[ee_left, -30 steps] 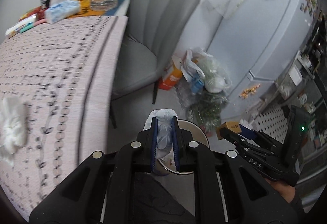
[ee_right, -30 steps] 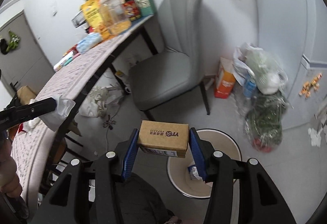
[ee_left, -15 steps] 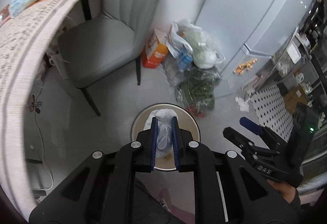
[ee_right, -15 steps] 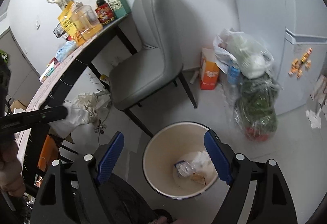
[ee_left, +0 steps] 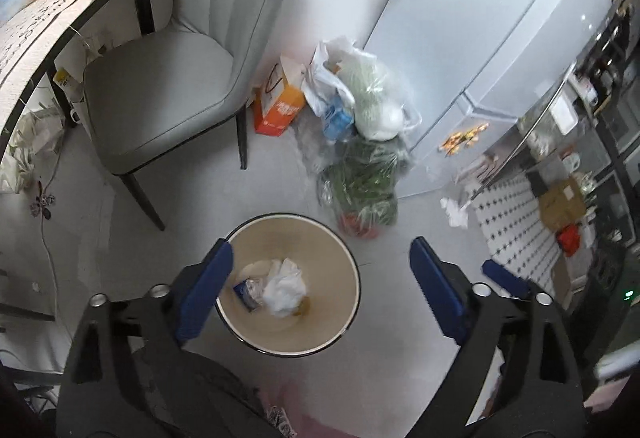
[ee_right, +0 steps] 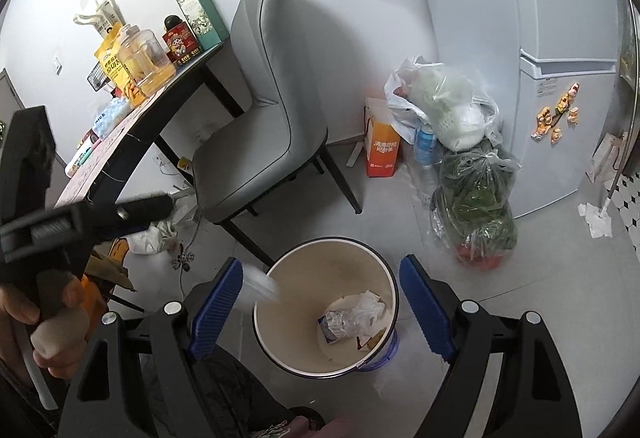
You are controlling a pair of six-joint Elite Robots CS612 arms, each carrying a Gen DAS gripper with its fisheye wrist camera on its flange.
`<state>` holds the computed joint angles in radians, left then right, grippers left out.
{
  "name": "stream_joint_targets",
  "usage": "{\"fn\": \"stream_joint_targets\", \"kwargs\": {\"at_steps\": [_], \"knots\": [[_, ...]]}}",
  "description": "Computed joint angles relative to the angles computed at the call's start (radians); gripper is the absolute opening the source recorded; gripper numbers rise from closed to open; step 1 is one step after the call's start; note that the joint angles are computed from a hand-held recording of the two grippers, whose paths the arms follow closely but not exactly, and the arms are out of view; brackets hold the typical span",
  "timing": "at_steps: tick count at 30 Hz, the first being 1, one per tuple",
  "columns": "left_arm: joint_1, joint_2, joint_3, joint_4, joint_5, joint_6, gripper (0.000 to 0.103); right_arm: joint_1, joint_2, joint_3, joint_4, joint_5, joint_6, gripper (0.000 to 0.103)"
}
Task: Collect trash
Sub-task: 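Open both grippers over the bin to drop tissue and box, then move both tools back over the table toward the remaining trash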
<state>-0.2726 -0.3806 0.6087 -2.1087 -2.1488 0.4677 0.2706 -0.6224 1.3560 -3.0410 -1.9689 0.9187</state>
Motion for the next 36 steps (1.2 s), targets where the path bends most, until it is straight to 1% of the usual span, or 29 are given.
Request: {"fn": "stream_joint_targets", "kwargs": {"at_steps": [1,4,6,7,9,11,13,14,15,22,26,30,33,36], "knots": [[0.003,0.003,-0.008,-0.001,-0.007,-0.008,0.093,0.0,0.0,0.001,-0.002,0.001,-0.001,0.079],[0.012,0.004,-0.012,-0.047,-0.025,-0.034,0.095,0.001,0.0,-0.004,0.0,0.001,-0.008,0.079],[0.023,0.006,-0.017,-0.076,-0.059,-0.059,0.096,0.005,0.002,-0.018,0.008,-0.003,-0.018,0.079],[0.03,0.005,-0.015,-0.107,-0.078,-0.084,0.097,0.006,0.003,-0.023,0.011,-0.006,-0.021,0.08],[0.043,0.001,-0.005,-0.181,-0.112,-0.139,0.097,0.013,0.007,-0.045,0.015,-0.029,-0.033,0.086],[0.053,-0.001,0.003,-0.253,-0.131,-0.187,0.097,0.023,0.013,-0.067,0.003,-0.064,-0.049,0.096],[0.064,-0.005,0.017,-0.356,-0.135,-0.243,0.097,0.036,0.023,-0.101,-0.007,-0.114,-0.079,0.095],[0.072,-0.006,0.021,-0.406,-0.137,-0.268,0.097,0.04,0.027,-0.116,-0.005,-0.124,-0.092,0.095],[0.076,-0.004,0.019,-0.43,-0.134,-0.283,0.097,0.045,0.032,-0.135,-0.002,-0.133,-0.11,0.095],[0.12,0.016,-0.027,-0.52,-0.119,-0.365,0.097,0.079,0.082,-0.281,0.058,-0.169,-0.198,0.095],[0.14,0.02,-0.044,-0.556,-0.086,-0.393,0.097,0.094,0.11,-0.357,0.081,-0.153,-0.23,0.095],[0.164,0.023,-0.053,-0.59,-0.079,-0.431,0.097,0.109,0.134,-0.417,0.092,-0.157,-0.279,0.095],[0.178,0.022,-0.053,-0.602,-0.06,-0.464,0.097,0.113,0.145,-0.452,0.101,-0.123,-0.295,0.095],[0.194,0.025,-0.06,-0.606,-0.077,-0.489,0.097,0.12,0.158,-0.489,0.115,-0.117,-0.312,0.095]]}}
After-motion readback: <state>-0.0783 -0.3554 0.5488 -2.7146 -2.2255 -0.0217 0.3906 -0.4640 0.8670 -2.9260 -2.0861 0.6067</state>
